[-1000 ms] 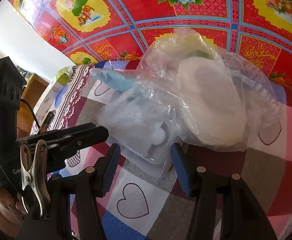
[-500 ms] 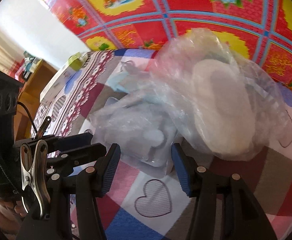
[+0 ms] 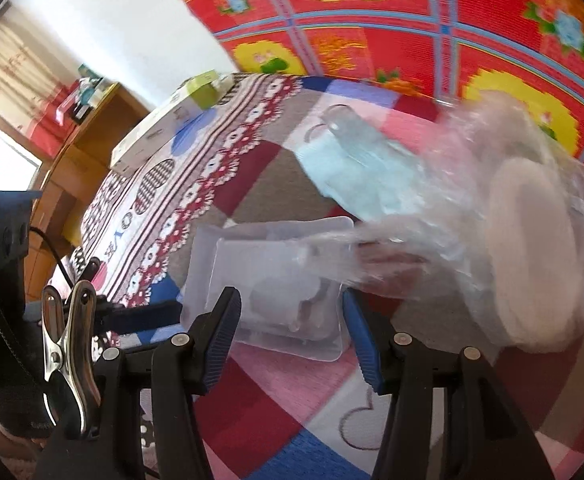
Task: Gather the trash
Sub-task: 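Lower the left gripper toward the clear plastic tray while the right gripper reaches the blue mask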
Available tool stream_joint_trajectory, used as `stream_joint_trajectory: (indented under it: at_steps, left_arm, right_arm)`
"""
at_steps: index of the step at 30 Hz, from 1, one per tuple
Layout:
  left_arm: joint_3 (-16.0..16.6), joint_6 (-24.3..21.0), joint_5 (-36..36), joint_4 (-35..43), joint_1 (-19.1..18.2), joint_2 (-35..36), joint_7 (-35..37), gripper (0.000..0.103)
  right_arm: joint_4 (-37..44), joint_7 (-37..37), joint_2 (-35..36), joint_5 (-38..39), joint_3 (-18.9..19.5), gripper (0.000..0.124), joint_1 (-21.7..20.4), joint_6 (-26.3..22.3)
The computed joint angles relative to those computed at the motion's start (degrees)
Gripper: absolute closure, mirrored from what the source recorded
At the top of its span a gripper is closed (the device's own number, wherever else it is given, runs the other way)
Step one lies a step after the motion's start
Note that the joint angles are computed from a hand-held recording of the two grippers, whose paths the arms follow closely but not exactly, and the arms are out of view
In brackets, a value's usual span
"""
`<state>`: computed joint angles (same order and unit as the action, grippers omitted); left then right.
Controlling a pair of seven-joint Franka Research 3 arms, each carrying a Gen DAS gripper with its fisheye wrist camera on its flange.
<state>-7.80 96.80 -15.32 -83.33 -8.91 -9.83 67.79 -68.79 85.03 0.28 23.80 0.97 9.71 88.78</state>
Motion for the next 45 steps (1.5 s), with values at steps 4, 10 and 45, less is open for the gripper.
stream_joint_trajectory:
  at_steps: [4,10,45]
  left_arm:
    - [0.4,0.15,-0.02,-2.34,0.32,-2.19,-1.48,0.063]
    - [0.89,-1.0,1.12,-2.25,0.67,-3.0,-3.24,0.063]
    - [-4.74,-22.24,17.94,32.53,-3.04,21.45,30.98,0.01]
  right_arm:
    - [1.86,-0.66,1.44,0.23,0.66,0.069,0.77,-0.36]
    - [4.79,-1.33,3.77,0.48,1.36,0.069,1.74,-0.98]
    - [2.64,2.61,-0.22,3.66,-1.02,0.069,-1.83,0.87]
